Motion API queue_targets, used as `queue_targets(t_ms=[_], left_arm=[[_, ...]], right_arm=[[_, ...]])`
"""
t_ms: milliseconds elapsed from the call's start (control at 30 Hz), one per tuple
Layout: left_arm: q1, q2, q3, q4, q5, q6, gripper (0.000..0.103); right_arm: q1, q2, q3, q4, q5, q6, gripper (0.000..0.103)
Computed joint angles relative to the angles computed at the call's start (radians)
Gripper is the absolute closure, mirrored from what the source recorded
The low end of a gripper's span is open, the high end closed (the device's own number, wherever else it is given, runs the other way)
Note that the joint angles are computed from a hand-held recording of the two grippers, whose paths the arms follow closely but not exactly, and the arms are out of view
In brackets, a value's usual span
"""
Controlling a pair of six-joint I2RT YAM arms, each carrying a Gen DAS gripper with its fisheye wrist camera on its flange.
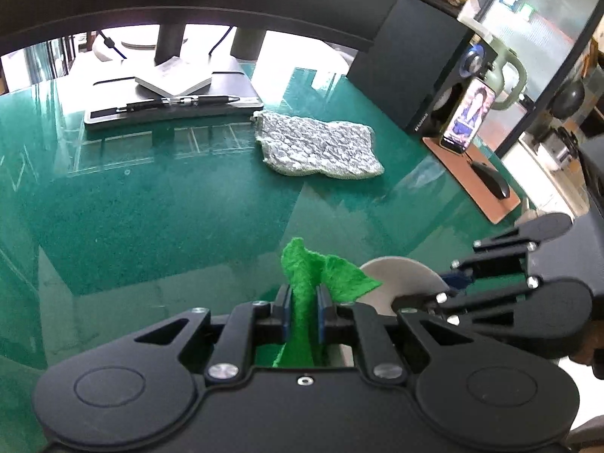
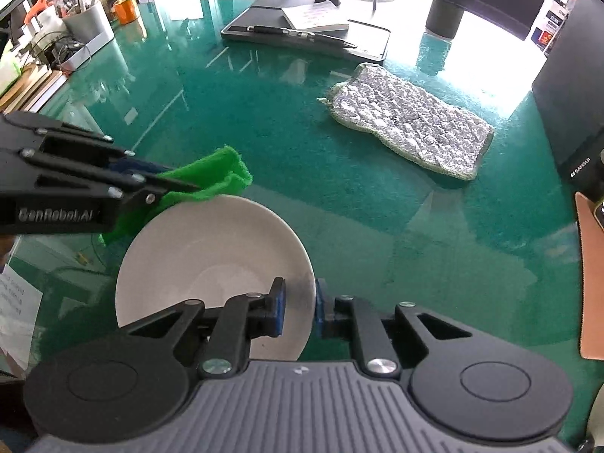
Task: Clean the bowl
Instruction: 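Rub the green cloth over the bowl rim with the left gripper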
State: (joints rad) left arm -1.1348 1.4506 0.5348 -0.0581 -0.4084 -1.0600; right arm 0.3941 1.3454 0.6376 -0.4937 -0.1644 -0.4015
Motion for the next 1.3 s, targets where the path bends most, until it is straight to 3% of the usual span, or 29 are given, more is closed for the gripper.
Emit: queue_targets(t_ms=[333,667,800,833,967,1033,1100,1233,1300], left_arm=[[-0.167,-0.023,-0.048,-0.035,-0.024,-0.192,0.090],[0.027,0.035,0.021,0.012,0.023,0.021,0.090],[0.033,0.065,0.053,-0.005,0.011,0.002,0.088],[0.030,0.069,0.058,-0.013,0.006,-0.012,0.085],[0.020,0.080,0.075,-0.048,-0.012,-0.063,0.079],[0.011,0.097,0.093,-0.068,-0.026,-0.081,0.079],[0.005,0.105,0.105,-0.079,-0.036,-0.090,0.079],[-0.004,0.112,0.113,-0.088,-0.050,-0.102,0.081],[0.000,0.100,0.102,-0.086,-0.047,-0.096,0.081]], right_arm=[[0.008,0.012,0.000,0.019,-0.005,-0.007,0.085],[0.011,0.007,-0.004,0.018,-0.010,-0.019,0.085],[0.006,0.024,0.015,0.002,-0.020,0.014,0.083],[-0.002,0.023,0.016,-0.004,-0.029,0.028,0.081],[-0.044,-0.021,-0.002,-0.023,-0.066,0.116,0.056],[-0.053,-0.040,-0.016,-0.032,-0.065,0.155,0.055],[-0.053,-0.046,-0.026,-0.049,-0.071,0.162,0.056],[-0.023,-0.056,-0.051,-0.046,-0.022,0.176,0.083],[-0.032,-0.045,-0.042,-0.046,-0.024,0.176,0.088]])
